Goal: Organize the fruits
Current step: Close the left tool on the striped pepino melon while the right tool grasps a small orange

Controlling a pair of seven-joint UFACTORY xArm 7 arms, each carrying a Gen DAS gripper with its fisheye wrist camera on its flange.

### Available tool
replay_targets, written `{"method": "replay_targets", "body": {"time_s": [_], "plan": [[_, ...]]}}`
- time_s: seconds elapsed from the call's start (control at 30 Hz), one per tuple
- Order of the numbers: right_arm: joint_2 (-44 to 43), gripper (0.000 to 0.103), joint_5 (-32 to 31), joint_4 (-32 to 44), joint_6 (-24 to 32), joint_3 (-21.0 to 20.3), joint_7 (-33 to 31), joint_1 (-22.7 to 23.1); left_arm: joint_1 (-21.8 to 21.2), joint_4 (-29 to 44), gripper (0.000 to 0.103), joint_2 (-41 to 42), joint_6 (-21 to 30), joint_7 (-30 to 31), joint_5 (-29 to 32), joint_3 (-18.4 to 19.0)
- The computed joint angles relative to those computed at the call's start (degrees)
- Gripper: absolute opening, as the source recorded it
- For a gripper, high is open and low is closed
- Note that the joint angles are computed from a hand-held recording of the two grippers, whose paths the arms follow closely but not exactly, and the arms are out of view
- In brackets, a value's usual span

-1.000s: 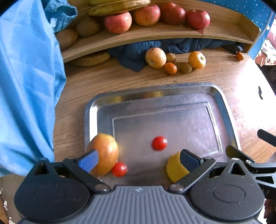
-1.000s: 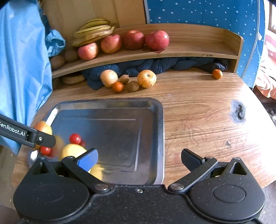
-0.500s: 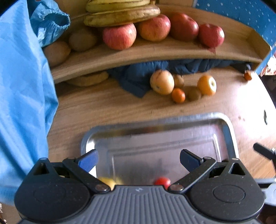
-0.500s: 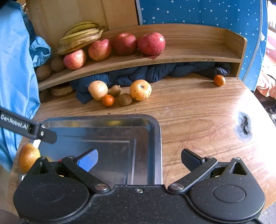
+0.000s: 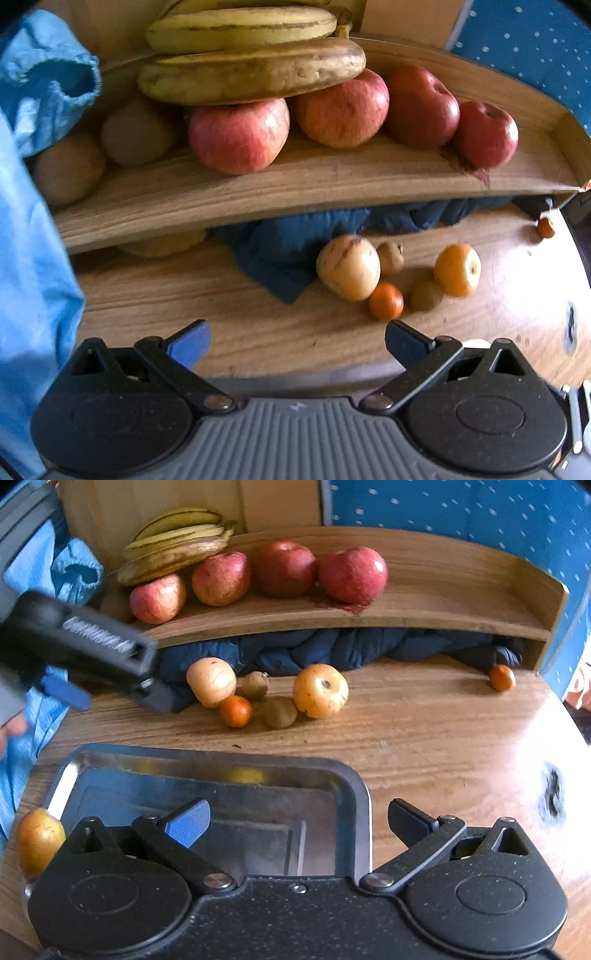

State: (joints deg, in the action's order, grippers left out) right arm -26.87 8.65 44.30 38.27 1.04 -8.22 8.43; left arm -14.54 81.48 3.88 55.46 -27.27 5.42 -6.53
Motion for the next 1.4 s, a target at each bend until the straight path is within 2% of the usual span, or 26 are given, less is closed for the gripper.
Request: {"method": "replay_targets", "body": {"time_s": [0.23, 0.37, 0.53, 0.67, 1.1, 1.2, 1.4], "plan": [[2.93, 0.102, -0.59, 1.42, -2.53, 0.65, -4.15, 1.88, 0.8, 2.41, 0.102, 3.64, -2.74, 1.52, -4.57, 0.38], [5.27, 0.102, -1.08, 3.12, -3.57, 1.45, -4.37, 2.02, 1.33, 3.49, 0.102, 5.28, -3.18, 3.48, -7.11, 0.51], [8.15, 0.096, -1.27, 5.26, -4.3, 1.84, -4.74, 2.34, 2.39, 2.57, 0.102, 5.56, -5.31, 6.3, -11.92, 0.41], [10.07, 0.091, -1.05, 6.74, -4.48, 2.1, -5.88, 2.81, 3.18, 1.76, 0.092, 5.36, -6.18, 8.29, -15.34, 0.39], [15.97, 0.076, -1.74, 11.03, -5.03, 3.17, -8.51, 3.3, 3.77, 1.23, 0.065, 6.4, -8.71, 9.09, -19.05, 0.31], [16.99, 0.07, -1.76, 11.83, -5.09, 3.36, -9.16, 3.38, 4.04, 2.13, 0.063, 7.01, -8.25, 9.35, -19.5, 0.37], [18.4, 0.07, -1.89, 13.07, -5.66, 3.59, -10.94, 3.51, 4.32, 3.22, 0.059, 8.23, -7.86, 9.45, -19.96, 0.37]]}}
